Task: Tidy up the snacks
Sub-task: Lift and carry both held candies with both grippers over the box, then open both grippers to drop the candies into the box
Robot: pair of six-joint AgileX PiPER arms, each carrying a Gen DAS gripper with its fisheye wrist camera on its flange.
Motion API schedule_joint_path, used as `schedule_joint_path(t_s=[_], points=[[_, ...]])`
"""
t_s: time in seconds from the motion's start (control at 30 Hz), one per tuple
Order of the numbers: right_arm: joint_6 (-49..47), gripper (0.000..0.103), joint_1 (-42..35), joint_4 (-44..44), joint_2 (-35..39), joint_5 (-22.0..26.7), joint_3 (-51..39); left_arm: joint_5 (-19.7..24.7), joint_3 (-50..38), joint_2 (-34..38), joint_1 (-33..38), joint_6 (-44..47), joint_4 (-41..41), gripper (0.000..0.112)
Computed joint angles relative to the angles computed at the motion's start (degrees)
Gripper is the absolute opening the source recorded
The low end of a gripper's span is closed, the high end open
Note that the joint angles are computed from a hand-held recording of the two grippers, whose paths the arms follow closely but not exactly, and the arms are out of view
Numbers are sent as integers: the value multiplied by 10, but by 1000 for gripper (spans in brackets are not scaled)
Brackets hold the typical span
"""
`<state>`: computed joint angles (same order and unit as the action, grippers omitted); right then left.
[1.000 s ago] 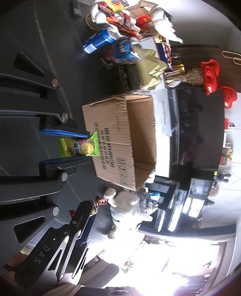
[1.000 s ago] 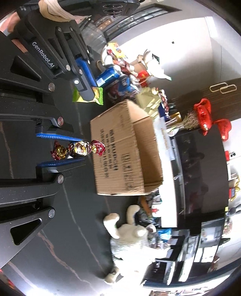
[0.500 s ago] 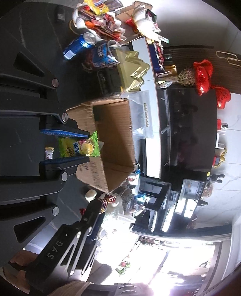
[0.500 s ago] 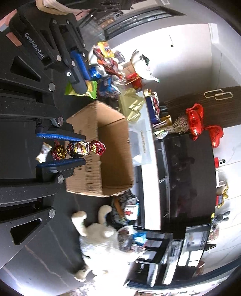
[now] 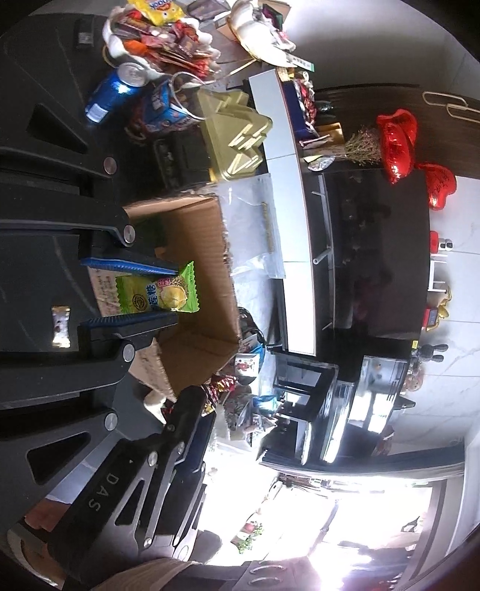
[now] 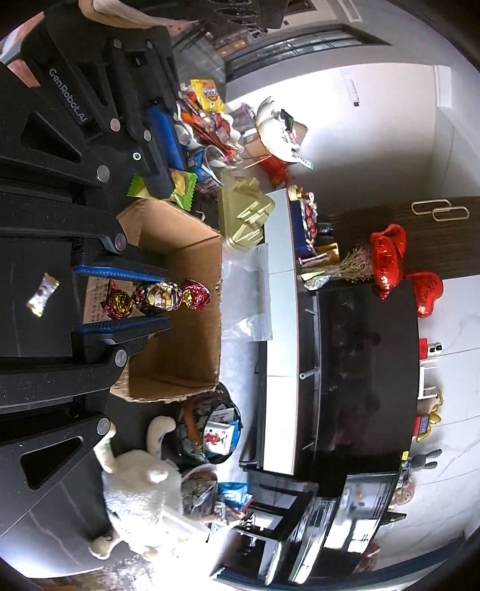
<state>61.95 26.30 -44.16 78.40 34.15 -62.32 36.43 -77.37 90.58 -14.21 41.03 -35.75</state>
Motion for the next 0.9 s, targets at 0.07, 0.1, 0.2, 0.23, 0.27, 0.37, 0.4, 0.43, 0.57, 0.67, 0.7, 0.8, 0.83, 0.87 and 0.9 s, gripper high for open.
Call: schedule_joint_path(t_s=[0.07,0.1,0.2,0.23,0.27,0.37,0.4,0.43,0.57,0.67,0.7,0.8,0.83,0.87,0.9], points=[[-29,20,-16,17,14,-14,-9,-2,-21,22,-2,-4,1,20],[-42,20,-25,24,21,-24,-12,-2,-30,31,-3,-5,1,20],[-69,20,-45,35,44,-42,-25,0,-63,65,-9,-17,13,20],[-85,20,-54,45,56,-49,-31,-2,-71,75,-11,-22,18,20],[-96,20,-60,56,63,-53,-36,-1,-82,86,-12,-27,22,20],[-138,20,-83,94,90,-69,-52,15,-135,131,-19,-62,52,21],[-139,20,-86,93,96,-71,-55,20,-148,141,-22,-77,64,21],[-138,20,-92,91,104,-76,-59,21,-161,150,-24,-94,76,22],[-152,34,-113,117,117,-80,-67,4,-172,160,-30,-144,119,33],[-130,34,-108,91,105,-81,-48,-23,-135,137,-29,-143,125,36],[-132,34,-107,92,105,-81,-48,-32,-123,129,-31,-146,132,38],[-118,34,-96,79,87,-85,-27,-50,-87,103,-32,-145,138,38],[-114,34,-92,76,80,-86,-20,-54,-73,91,-31,-143,137,38],[-110,34,-88,73,73,-88,-12,-55,-62,81,-30,-139,133,38],[-105,34,-84,69,67,-88,-5,-57,-54,74,-29,-138,134,39]])
